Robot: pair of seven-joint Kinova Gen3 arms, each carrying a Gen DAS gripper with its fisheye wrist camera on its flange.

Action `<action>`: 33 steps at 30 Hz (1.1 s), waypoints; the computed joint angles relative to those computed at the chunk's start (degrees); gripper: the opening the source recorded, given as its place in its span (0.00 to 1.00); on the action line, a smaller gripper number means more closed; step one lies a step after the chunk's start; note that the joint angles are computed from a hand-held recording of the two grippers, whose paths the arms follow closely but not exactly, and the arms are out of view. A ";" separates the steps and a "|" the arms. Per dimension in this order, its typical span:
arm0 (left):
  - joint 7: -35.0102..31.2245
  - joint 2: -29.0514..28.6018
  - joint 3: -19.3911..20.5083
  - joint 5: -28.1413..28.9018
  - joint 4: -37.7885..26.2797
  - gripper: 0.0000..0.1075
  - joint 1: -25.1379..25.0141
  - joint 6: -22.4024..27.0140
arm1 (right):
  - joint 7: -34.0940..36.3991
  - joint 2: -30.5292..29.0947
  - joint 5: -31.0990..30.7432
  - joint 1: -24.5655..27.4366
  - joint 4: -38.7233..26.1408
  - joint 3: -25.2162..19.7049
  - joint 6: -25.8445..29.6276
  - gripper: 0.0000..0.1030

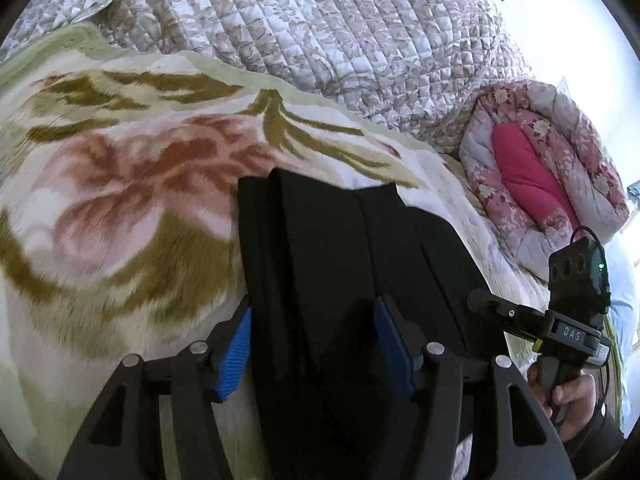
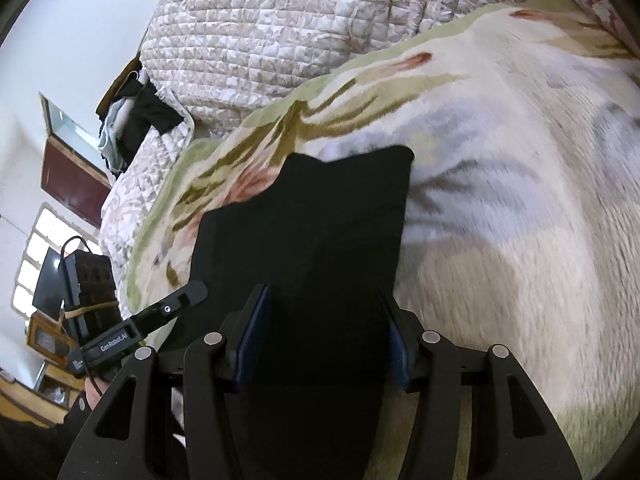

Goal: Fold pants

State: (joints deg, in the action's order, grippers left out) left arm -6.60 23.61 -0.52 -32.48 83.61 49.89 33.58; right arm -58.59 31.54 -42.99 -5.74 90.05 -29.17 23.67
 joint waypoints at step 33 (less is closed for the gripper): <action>-10.98 1.36 3.15 -1.70 -13.44 0.21 -1.06 13.16 | -8.91 -5.06 9.70 -8.90 -6.06 6.65 -0.47 0.14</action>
State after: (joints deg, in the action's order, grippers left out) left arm -17.58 24.97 2.63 -34.17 70.17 48.83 46.74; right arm -67.50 26.48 -33.29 -14.65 83.98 -22.52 23.20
